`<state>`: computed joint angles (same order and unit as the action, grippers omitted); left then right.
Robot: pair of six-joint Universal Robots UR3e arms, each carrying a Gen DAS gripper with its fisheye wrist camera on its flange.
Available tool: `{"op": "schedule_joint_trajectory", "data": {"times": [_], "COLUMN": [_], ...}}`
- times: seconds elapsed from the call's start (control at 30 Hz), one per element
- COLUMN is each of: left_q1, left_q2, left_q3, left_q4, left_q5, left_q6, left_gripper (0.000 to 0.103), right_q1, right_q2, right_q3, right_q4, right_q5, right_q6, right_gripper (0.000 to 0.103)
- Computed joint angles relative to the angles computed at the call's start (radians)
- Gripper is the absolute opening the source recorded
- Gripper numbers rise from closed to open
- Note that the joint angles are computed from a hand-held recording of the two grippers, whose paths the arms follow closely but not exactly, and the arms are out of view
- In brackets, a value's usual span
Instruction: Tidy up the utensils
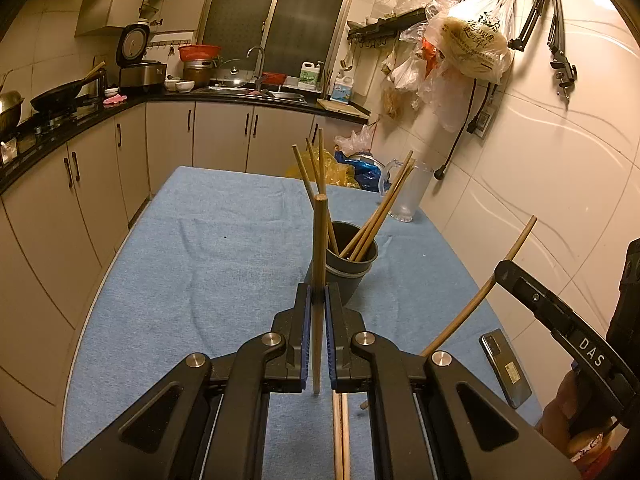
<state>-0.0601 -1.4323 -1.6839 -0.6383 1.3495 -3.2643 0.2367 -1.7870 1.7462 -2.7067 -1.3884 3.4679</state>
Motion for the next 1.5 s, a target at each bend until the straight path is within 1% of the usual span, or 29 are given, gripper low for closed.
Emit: {"op": "schedule_joint_trajectory", "data": {"times": [0.6, 0.83, 1.07, 1.3, 1.4, 1.5], "left_q1": [0.001, -0.02, -0.049, -0.056, -0.054, -0.051], "left_q2": [-0.003, -0.04, -0.114, -0.184, -0.216, -0.231], "left_q3": [0.028, 0.102, 0.237, 0.359, 0.415, 0.437], "left_q4": [-0.012, -0.028, -0.061, -0.084, -0.096, -0.091], "left_q5": [-0.013, 0.0, 0.01, 0.008, 0.001, -0.004], "left_q6": [0.001, 0.006, 0.007, 0.002, -0.003, -0.007], "left_gripper": [0.006, 0.006, 0.006, 0.006, 0.006, 0.006], "right_q1": [-0.043, -0.097, -0.153, -0.187, -0.201, -0.207], "right_q2": [-0.027, -0.03, -0.019, 0.04, 0.063, 0.089], "right_q3": [0.0, -0.024, -0.068, -0.159, -0.188, -0.212], "right_q4": [0.018, 0.027, 0.046, 0.055, 0.055, 0.032], "right_q5": [0.027, 0.063, 0.106, 0.123, 0.142, 0.14], "right_q6": [0.01, 0.012, 0.02, 0.034, 0.052, 0.076], "right_gripper": [0.007, 0.007, 0.007, 0.007, 0.007, 0.007]}}
